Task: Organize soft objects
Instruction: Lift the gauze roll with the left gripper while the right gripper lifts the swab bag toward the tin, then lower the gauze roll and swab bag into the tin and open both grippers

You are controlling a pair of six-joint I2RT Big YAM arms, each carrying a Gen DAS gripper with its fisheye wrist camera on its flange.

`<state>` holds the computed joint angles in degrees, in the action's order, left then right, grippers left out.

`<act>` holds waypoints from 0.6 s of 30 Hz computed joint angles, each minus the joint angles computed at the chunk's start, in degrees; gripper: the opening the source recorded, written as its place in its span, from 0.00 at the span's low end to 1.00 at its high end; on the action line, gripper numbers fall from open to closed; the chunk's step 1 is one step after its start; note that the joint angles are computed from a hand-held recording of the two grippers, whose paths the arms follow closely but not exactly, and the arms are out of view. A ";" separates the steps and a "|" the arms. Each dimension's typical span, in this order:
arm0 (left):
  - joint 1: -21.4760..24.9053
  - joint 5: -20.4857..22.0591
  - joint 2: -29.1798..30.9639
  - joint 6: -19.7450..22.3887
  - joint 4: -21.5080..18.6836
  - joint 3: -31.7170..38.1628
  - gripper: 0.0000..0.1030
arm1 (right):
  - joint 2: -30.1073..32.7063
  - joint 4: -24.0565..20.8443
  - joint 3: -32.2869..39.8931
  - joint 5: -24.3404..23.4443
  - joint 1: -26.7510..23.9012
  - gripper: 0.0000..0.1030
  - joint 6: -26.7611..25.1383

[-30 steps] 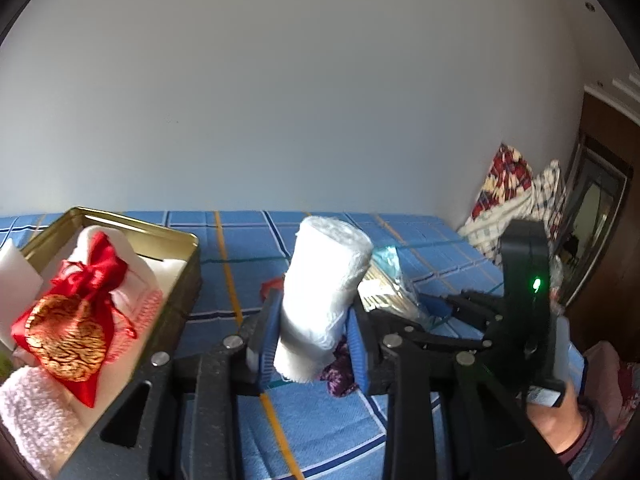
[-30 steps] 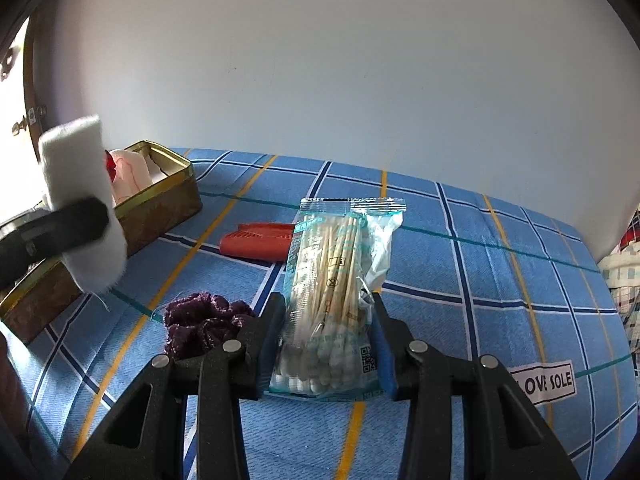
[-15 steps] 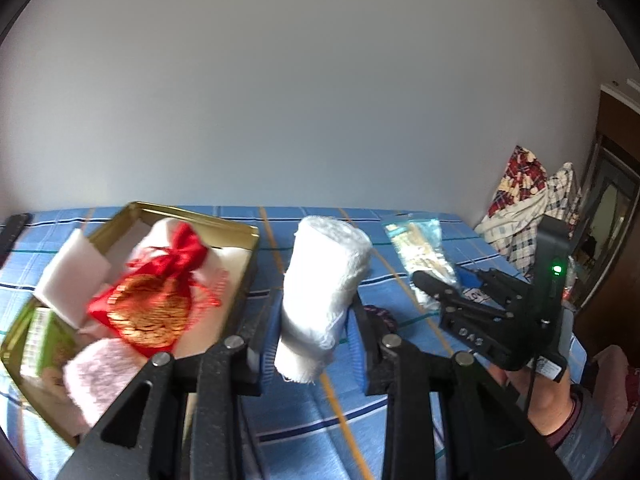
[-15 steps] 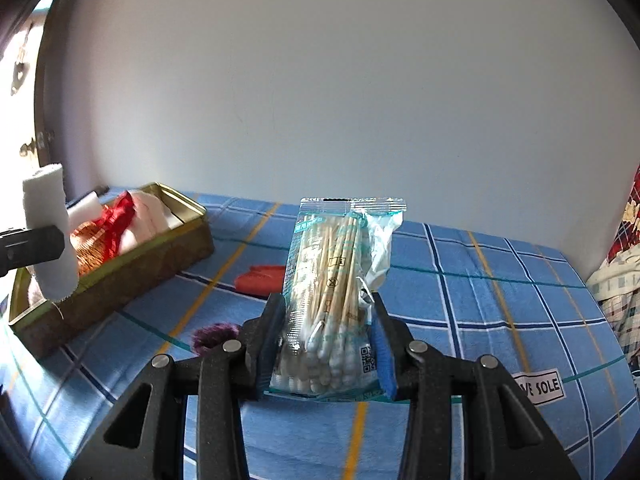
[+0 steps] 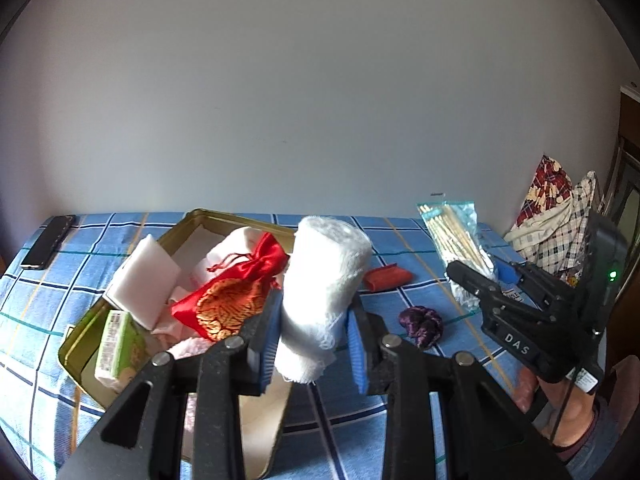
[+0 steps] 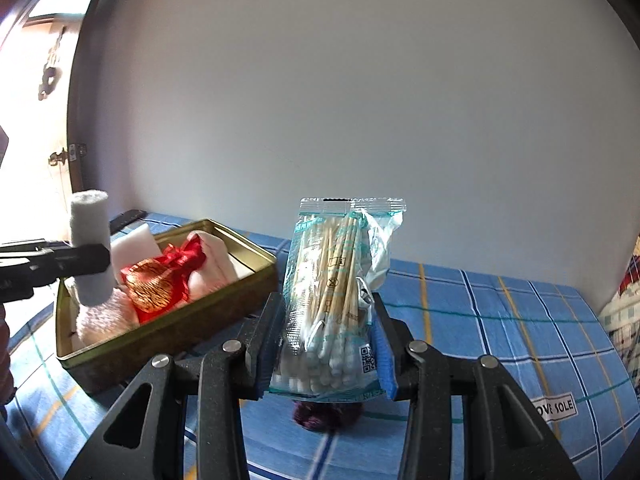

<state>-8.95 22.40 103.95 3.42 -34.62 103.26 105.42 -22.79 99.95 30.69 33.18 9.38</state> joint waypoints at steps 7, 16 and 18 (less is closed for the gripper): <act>1.07 -0.79 -0.84 0.29 1.23 -0.79 0.28 | 0.88 -0.05 2.78 -0.25 1.29 0.42 -1.00; 3.21 -4.81 0.87 1.19 -2.21 2.61 0.28 | 5.40 -3.48 11.27 -2.35 2.72 0.42 -2.81; 3.80 -5.27 1.18 1.29 -2.56 3.26 0.28 | 7.21 -5.06 14.40 -2.88 3.08 0.42 -3.18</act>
<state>-5.16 17.13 105.14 4.71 -37.17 106.51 112.63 -27.85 114.35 27.80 36.27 6.19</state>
